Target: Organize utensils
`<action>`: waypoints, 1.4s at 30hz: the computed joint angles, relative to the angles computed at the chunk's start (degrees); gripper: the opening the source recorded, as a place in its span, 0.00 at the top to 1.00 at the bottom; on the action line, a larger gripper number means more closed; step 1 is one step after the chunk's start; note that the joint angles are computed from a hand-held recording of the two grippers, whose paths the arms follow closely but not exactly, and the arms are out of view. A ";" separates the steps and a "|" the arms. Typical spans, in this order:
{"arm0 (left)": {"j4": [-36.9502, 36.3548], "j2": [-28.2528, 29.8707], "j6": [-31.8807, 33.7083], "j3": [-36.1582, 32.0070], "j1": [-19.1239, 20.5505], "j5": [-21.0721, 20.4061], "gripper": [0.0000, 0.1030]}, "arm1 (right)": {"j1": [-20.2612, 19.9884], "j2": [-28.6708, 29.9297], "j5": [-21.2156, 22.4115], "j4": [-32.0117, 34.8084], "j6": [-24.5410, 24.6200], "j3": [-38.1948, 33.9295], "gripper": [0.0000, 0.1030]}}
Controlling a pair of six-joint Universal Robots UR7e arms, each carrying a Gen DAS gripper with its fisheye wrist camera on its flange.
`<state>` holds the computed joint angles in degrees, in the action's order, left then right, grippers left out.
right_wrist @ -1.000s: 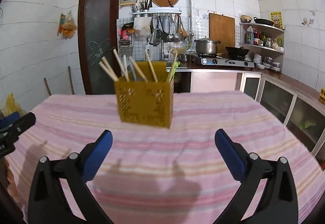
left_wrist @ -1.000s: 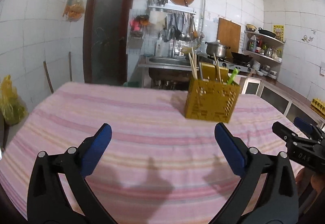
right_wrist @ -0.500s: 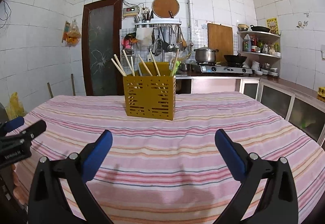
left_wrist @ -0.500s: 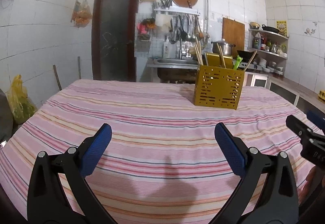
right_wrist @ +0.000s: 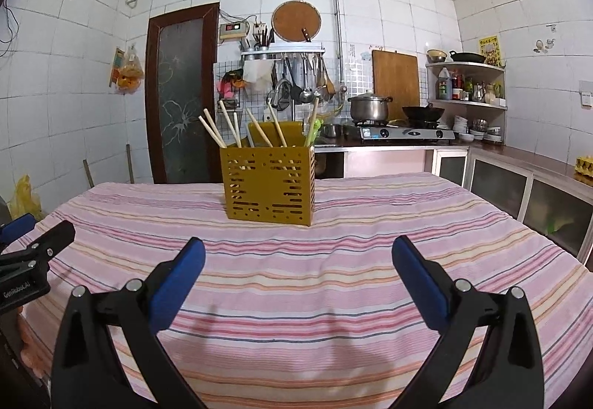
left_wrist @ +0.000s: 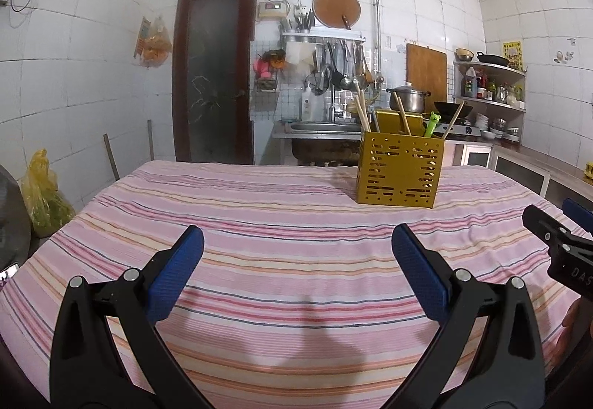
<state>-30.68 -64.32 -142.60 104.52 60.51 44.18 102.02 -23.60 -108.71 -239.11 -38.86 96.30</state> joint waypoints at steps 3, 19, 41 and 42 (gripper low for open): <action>-0.94 -0.37 0.27 0.55 -0.03 0.11 0.05 | 0.08 0.16 0.10 -1.05 -0.33 0.07 0.04; -4.58 -1.54 3.08 3.25 -0.45 1.87 0.05 | 0.61 0.84 0.50 -4.04 -2.57 0.02 0.04; -2.95 -2.22 0.83 3.00 0.61 3.21 0.05 | 0.75 0.84 0.98 -5.62 -3.58 0.54 0.04; -3.18 -2.20 0.97 3.13 0.54 3.17 0.05 | 0.74 0.82 0.99 -5.69 -3.51 0.65 0.04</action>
<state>-33.86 -66.52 -141.63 107.65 61.05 47.35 102.75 -22.78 -107.72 -244.80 -42.37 96.94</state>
